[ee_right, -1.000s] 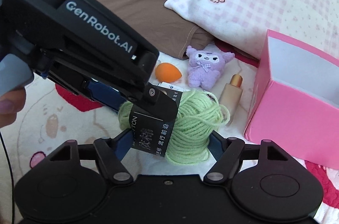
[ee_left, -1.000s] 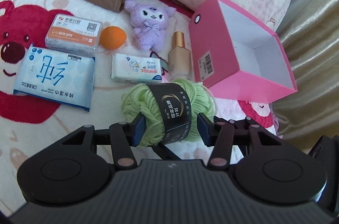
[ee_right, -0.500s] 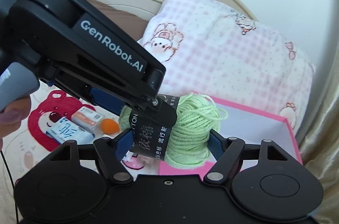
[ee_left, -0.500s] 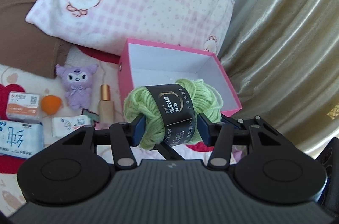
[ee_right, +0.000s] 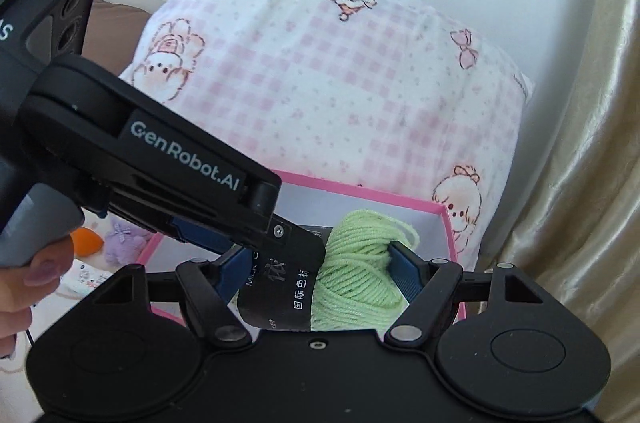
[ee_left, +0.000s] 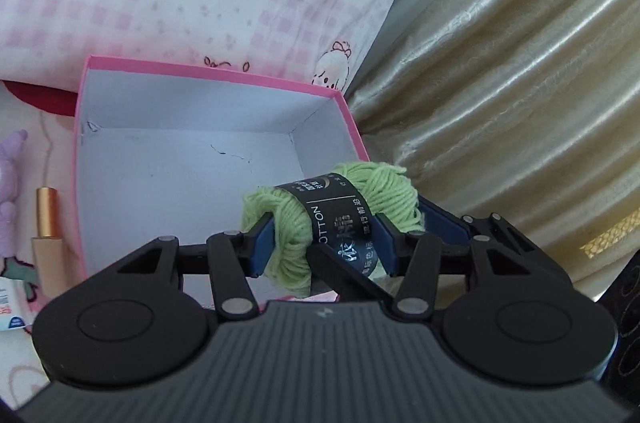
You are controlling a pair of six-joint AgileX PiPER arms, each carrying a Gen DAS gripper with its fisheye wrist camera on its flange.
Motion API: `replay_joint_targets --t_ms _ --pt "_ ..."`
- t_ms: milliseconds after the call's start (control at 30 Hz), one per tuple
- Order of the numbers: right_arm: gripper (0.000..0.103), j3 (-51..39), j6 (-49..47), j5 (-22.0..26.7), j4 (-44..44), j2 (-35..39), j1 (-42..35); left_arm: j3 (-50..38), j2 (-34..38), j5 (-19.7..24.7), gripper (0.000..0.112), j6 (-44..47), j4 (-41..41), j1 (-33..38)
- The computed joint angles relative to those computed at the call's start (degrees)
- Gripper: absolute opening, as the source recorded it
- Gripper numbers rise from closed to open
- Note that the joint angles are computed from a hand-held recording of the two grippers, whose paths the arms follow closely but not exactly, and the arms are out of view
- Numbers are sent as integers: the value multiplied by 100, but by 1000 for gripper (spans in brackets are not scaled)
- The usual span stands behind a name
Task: Organize objects
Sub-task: 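Lift the green yarn ball with both grippers and carry it into the pink box, then lower the yarn ball onto the box floor and open both grippers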
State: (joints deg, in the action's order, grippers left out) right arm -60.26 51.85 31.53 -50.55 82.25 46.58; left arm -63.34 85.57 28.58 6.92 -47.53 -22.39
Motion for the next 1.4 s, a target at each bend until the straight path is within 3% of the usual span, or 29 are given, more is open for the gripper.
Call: replay_joint_targets --t_ms 233,433,633,733,800,933,1033,1267,1400 --pt "77 -476 -2068 -485 2230 795 -1186 -654 1403 369 49 802 -1106 252" --pt "73 -959 -2817 102 2928 1260 -1328 -1122 2017 488 49 545 -851 204" --pt "70 -1384 -3073 692 3125 1703 -1409 -1256 2382 565 49 439 -954 208" --pt "69 -1682 -2903 1097 3112 1825 -1347 -1344 2298 415 55 -620 189 76" --pt "69 -1866 -2867 1357 3166 1901 -1303 -1305 2239 357 56 -747 376 80" --pt "69 -1719 -2786 1268 3169 1832 -1300 -1357 2350 398 54 -620 160 116" --pt "69 -1512 -2673 1170 3297 1709 -1365 -1390 2507 537 49 -134 -522 133" --pt "70 -1187 -2285 1072 2854 1570 -1355 -1453 2597 383 45 -56 -721 -118" --pt "72 -877 -2080 689 2751 1524 -1441 -1520 2429 399 45 -814 146 -226"
